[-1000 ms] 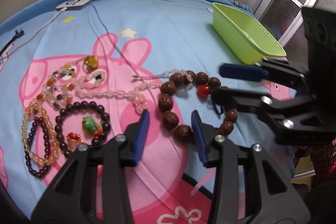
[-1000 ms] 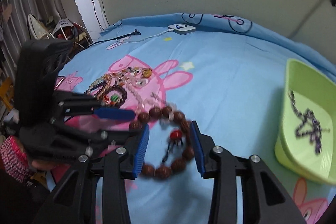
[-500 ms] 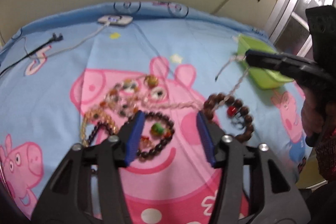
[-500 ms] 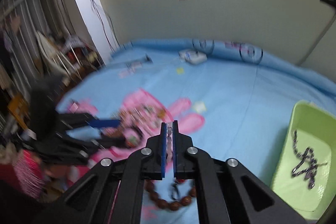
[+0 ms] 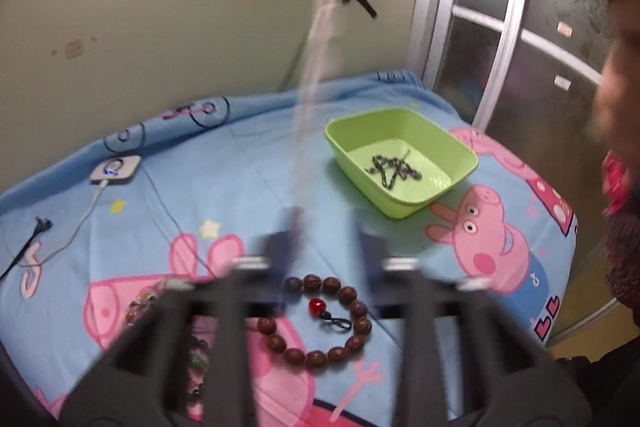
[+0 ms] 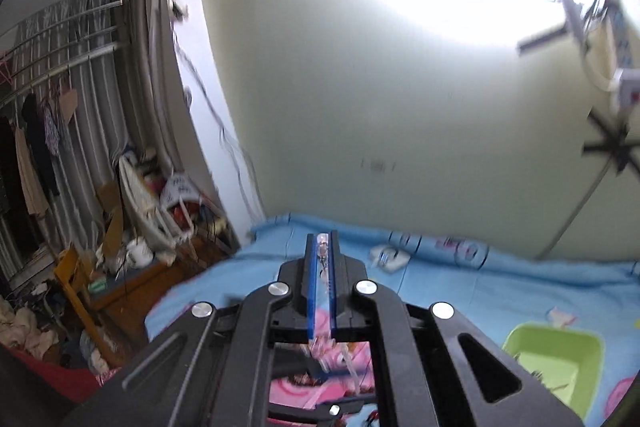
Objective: Organize jewelry
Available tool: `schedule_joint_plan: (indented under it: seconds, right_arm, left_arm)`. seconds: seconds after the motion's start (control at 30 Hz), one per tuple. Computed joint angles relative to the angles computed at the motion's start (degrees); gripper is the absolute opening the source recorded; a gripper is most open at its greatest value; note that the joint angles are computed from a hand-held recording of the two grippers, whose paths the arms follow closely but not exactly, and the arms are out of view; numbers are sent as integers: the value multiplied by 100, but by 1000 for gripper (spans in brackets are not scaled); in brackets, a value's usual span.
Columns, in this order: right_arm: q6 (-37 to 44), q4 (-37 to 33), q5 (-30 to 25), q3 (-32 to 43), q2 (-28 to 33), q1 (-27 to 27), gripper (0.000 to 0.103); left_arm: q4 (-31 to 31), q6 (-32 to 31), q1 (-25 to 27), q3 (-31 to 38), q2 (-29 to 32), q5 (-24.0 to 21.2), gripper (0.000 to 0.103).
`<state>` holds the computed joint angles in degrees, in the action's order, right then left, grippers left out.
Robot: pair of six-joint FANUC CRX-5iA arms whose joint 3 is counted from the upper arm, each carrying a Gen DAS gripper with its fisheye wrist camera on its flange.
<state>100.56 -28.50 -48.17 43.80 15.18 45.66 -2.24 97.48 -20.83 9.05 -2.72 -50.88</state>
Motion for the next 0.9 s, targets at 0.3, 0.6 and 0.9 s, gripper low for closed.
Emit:
schedule_joint_plan:
  seconds: [0.3,0.6,0.9]
  right_arm:
    - [-315,433,723,-391,-391,-258,0]
    - [-785,572,1162,-958,-691,-800,0]
    - [-975,198,976,-1409,-664,-1393,0]
  left_arm:
    - [307,-224,33,1014,386,28,4]
    - [642,-404,-98,3414,1827,-567,4]
    - [784,-210,-247,4859,3122,-1390,4]
